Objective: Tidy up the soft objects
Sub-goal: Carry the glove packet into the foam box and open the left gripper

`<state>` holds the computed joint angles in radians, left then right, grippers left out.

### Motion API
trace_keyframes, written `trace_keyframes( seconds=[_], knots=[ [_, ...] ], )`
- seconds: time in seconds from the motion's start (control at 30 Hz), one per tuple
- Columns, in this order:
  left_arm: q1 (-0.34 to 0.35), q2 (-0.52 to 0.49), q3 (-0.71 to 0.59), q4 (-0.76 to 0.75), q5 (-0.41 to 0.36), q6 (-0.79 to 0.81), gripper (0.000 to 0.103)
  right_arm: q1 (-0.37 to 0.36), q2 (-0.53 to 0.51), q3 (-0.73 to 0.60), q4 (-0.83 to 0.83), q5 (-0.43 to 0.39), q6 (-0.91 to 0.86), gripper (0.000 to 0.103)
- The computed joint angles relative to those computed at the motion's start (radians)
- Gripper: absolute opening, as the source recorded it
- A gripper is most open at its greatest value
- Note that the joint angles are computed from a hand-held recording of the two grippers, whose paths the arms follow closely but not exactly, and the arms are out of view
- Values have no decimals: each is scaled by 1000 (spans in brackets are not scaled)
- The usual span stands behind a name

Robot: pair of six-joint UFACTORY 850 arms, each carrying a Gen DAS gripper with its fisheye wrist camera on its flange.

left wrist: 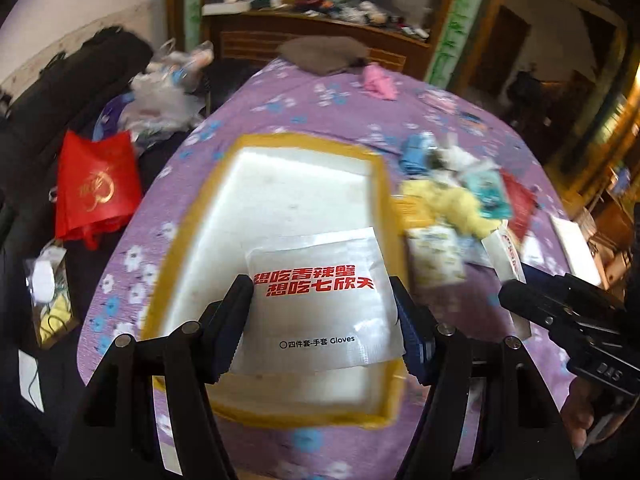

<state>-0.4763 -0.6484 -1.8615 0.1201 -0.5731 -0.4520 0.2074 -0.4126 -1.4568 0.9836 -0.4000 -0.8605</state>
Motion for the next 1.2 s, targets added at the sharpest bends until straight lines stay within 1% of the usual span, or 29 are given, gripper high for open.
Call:
trace_keyframes(
  seconds=[0.07,0.13,0.2,0.23,0.27,0.33,0.4,0.43,0.5,0.53,0.57,0.6,0.67,0.73,0.77,0.8,0.83,0.9,0.93,0.97,1.0,1.03,1.07,1.1,1.13,1.17,1.2],
  knots=[
    [24,-26,-15,-40,-21,24,67,22,-59,-73,-42,-22,39,42],
    [41,-49,-26,-93,-31,64,67,43,-149,-186,-140,-56,156,42],
    [63,-73,-38,-206,-52,139,68,53,-222,-284,-196,-96,227,42],
    [74,-83,-38,-270,-55,185,68,67,-244,-312,-260,-90,290,43],
    [79,-91,-44,-292,-64,202,68,73,-264,-340,-303,-97,335,43],
    [77,-101,-56,-290,-75,214,70,76,-327,-420,-316,-150,375,45],
    [76,-112,-68,-282,-82,240,71,80,-355,-454,-342,-167,412,47],
    [78,-118,-73,-292,-90,258,71,83,-360,-461,-359,-163,429,49],
    [85,-130,-78,-344,-99,320,72,95,-373,-479,-464,-142,538,53],
    [87,-136,-80,-360,-98,341,74,98,-370,-475,-475,-140,551,55],
    [85,-128,-58,-357,-62,356,76,100,-376,-484,-484,-140,559,56],
    [77,-119,-39,-325,-31,347,78,99,-372,-476,-462,-127,542,59],
    [65,-122,-43,-279,-38,365,79,96,-364,-464,-424,-121,521,63],
    [68,-126,-50,-350,-54,464,79,87,-327,-408,-312,-93,422,71],
    [72,-121,-41,-399,-54,510,80,84,-320,-398,-277,-84,398,73],
    [77,-114,-29,-433,-48,520,80,80,-304,-375,-214,-75,344,78],
    [81,-104,-10,-462,-32,507,80,79,-304,-377,-193,-78,318,82],
    [87,-88,17,-508,-10,483,81,82,-293,-373,-223,-84,320,82],
    [92,-79,35,-545,4,495,81,80,-289,-369,-198,-87,303,82],
    [95,-74,44,-563,9,517,81,72,-272,-345,-138,-96,263,82],
    [97,-75,41,-573,3,528,81,69,-260,-331,-119,-98,250,82],
    [100,-75,39,-578,-3,513,81,66,-232,-291,-87,-83,213,82],
    [98,-68,43,-545,3,456,81,64,-201,-249,-63,-59,180,82],
    [91,-43,69,-479,42,376,80,58,-158,-191,-16,-33,122,82],
    [83,-15,108,-441,104,338,80,51,-128,-147,42,-21,58,82],
    [71,34,169,-386,207,300,81,42,-95,-100,109,-11,-16,82],
    [62,57,204,-329,269,253,82,28,-52,-40,206,1,-117,82]
  ],
)
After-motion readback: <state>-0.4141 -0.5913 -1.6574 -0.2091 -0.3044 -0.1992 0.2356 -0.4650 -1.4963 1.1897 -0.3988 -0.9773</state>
